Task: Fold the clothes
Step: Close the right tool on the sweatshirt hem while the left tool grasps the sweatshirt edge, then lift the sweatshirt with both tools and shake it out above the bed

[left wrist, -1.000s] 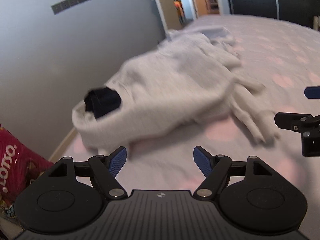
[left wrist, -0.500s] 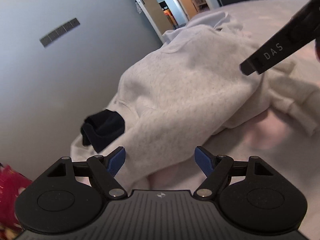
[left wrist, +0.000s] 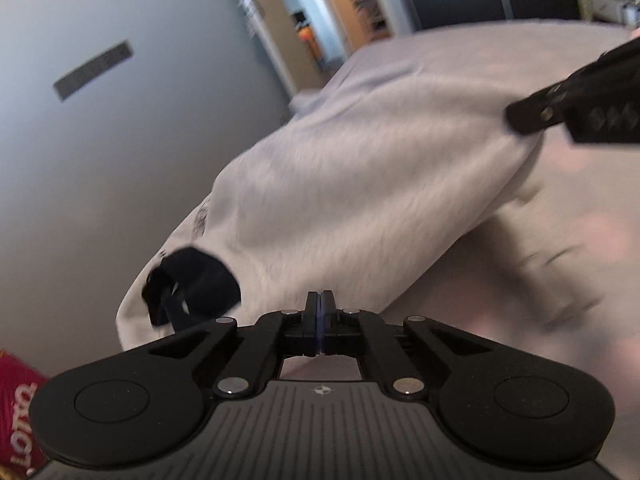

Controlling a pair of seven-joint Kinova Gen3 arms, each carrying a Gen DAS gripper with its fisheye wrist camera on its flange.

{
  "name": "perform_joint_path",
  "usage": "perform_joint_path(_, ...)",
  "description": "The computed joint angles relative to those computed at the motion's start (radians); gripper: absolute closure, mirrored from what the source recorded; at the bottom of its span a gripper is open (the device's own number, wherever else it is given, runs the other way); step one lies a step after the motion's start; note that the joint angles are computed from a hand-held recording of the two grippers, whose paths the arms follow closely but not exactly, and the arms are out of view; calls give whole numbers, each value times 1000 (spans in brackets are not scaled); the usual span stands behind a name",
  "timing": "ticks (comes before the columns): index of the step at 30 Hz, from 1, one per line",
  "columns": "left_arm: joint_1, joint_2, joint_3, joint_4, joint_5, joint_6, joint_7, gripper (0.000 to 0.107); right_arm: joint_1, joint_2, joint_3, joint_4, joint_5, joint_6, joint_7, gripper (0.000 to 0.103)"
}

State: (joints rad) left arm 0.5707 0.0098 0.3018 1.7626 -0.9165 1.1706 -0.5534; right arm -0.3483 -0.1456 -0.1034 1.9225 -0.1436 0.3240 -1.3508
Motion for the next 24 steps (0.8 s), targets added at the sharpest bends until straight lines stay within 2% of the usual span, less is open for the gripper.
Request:
perform_joint_path(3, 38, -37, 43, -50, 35, 23, -11, 107, 49, -112, 21, 29, 23, 54, -40, 99)
perform_joint_path(7, 72, -88, 107, -89, 89, 34, -17, 107, 79, -277, 138, 82, 21, 134, 4, 99)
perform_joint_path(10, 86, -128, 156, -81, 129, 26, -8, 107, 172, -387, 189, 118, 80, 167, 26, 99)
perform_joint_path(14, 88, -155, 217, -51, 184, -6, -44, 107, 277, -430, 313, 90, 136, 258, 64, 98)
perform_joint_path(16, 94, -143, 242, -53, 192, -22, -72, 107, 342, -433, 340, 100, 180, 257, 78, 98)
perform_joint_path(18, 107, -122, 250, -65, 203, -43, -111, 106, 392, -418, 368, 90, 188, 301, 84, 98)
perform_joint_path(22, 131, -87, 219, -82, 256, -115, -218, 84, 371, -426, 445, 96, 179, 389, 172, 94)
perform_joint_path(23, 140, -72, 218, -85, 254, -121, -227, 80, 369, -446, 443, 116, 183, 385, 197, 89)
perform_joint_path(24, 152, -57, 217, -90, 249, -124, -235, 78, 372, -470, 433, 138, 191, 379, 218, 89)
